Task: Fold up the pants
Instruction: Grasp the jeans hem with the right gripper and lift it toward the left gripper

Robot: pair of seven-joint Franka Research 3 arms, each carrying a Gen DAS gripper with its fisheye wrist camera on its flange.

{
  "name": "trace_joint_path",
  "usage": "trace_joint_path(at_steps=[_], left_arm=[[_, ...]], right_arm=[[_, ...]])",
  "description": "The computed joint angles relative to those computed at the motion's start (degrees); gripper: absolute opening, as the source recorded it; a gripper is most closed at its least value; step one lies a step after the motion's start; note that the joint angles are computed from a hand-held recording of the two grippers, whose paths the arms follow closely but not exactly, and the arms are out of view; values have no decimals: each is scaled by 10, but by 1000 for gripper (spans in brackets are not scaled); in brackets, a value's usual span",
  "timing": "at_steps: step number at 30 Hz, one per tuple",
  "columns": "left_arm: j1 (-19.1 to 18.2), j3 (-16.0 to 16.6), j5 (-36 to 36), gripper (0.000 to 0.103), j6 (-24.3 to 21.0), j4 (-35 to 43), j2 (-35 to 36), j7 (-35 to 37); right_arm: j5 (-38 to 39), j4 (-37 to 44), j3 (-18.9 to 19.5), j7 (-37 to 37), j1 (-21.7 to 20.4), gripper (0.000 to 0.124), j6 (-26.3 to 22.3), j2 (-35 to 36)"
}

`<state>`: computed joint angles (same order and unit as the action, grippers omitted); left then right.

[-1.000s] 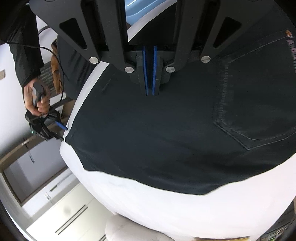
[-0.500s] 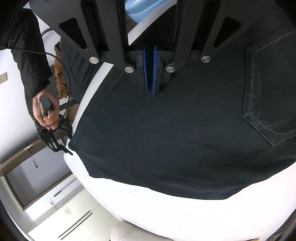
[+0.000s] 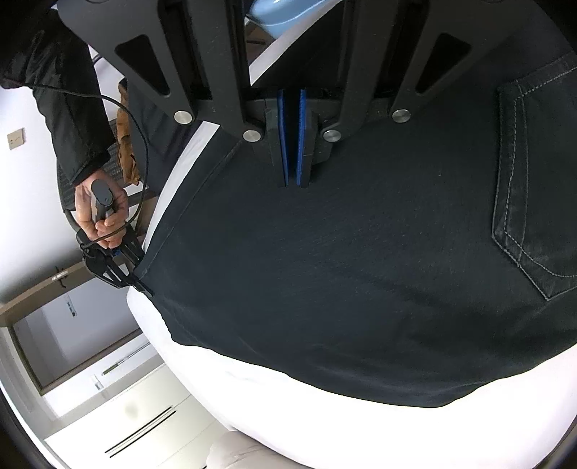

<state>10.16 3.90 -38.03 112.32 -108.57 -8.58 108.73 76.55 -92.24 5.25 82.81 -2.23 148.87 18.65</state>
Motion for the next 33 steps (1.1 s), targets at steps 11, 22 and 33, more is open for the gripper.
trace_joint_path(at_steps=[11,22,33], left_arm=[[13,12,-35,5,-3,4,2,-8],[48,26,-133,6,-37,36,36,-32],[87,5,-284,84,-87,83,105,-106]], right_arm=[[-362,70,-25,77,84,6,-5,-9],[-804,32,-32,20,247,6,-66,-41],[-1000,-37,-39,87,285,6,18,-91]])
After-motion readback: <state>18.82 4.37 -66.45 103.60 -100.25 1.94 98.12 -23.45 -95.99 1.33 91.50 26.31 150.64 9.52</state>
